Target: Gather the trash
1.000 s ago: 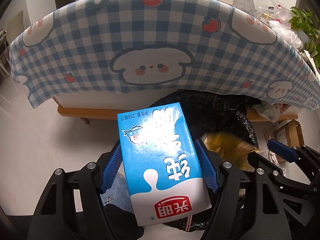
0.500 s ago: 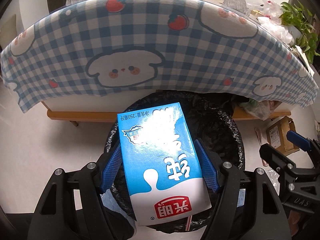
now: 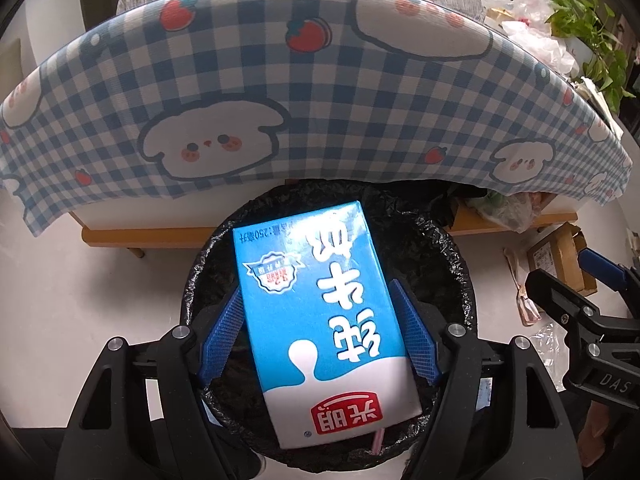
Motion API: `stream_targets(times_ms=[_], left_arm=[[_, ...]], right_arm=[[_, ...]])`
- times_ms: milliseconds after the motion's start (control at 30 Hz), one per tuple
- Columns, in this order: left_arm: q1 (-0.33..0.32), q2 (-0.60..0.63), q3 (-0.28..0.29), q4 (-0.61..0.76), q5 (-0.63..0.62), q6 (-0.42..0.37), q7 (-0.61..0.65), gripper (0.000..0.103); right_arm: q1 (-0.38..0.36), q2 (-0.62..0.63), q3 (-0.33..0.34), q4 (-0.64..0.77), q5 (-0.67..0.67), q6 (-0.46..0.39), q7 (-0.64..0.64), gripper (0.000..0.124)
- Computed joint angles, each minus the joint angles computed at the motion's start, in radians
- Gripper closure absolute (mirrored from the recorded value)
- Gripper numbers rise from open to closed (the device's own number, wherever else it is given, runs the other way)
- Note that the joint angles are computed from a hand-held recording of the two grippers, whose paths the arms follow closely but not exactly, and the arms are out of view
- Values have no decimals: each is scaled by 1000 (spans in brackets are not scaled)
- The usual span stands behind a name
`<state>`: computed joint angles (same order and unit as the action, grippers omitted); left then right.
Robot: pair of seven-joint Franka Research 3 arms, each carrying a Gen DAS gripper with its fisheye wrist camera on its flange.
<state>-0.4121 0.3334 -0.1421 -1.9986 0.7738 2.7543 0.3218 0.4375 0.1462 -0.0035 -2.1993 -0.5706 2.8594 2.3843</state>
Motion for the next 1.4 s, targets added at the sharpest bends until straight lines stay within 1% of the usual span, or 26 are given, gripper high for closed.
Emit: stream_targets(times_ms=[67, 167, 233, 267, 333, 367, 533, 633, 800, 933, 1033, 1167, 1400], left_arm=[[-4, -4, 4, -1, 10, -4, -4, 23], [-8, -19, 12, -10, 41, -6, -27, 18], [-3, -33, 11, -18, 52, -7, -35, 13], [-2, -44, 11, -24, 62, -5, -43, 12], [3, -68, 9, -36, 78, -15, -59, 7], [5, -81, 6, -42, 85, -22, -68, 6], [39, -166, -21, -86, 80, -49, -79, 6], [60, -223, -43, -111, 65, -74, -72, 6], [91, -317, -76, -145, 61, -127, -63, 6], [117, -390, -98, -177, 12, -141, -30, 6], [133, -433, -114, -196, 5, -139, -24, 6], [147, -458, -131, -199, -10, -153, 4, 6], [152, -452, -145, -187, -12, -162, 21, 6]], right_arm=[[3, 2, -3, 5, -12, 0, 7, 29], [5, 4, -4, 13, -21, -4, 11, 29], [6, 2, -3, 16, -25, -5, 12, 29], [7, -1, -4, 17, -31, -6, 16, 29], [10, -9, -6, 18, -55, -7, 32, 29], [11, -15, -5, 19, -66, -9, 41, 29], [-3, -53, 16, 22, -97, -29, 67, 29], [-17, -85, 40, 26, -91, -40, 67, 29], [-41, -154, 83, 26, -147, -50, 115, 29], [-64, -198, 124, 25, -128, -64, 105, 29], [-79, -225, 148, 23, -105, -73, 88, 29], [-96, -250, 174, 17, -82, -92, 79, 29], [-121, -266, 196, 0, -65, -94, 73, 29]])
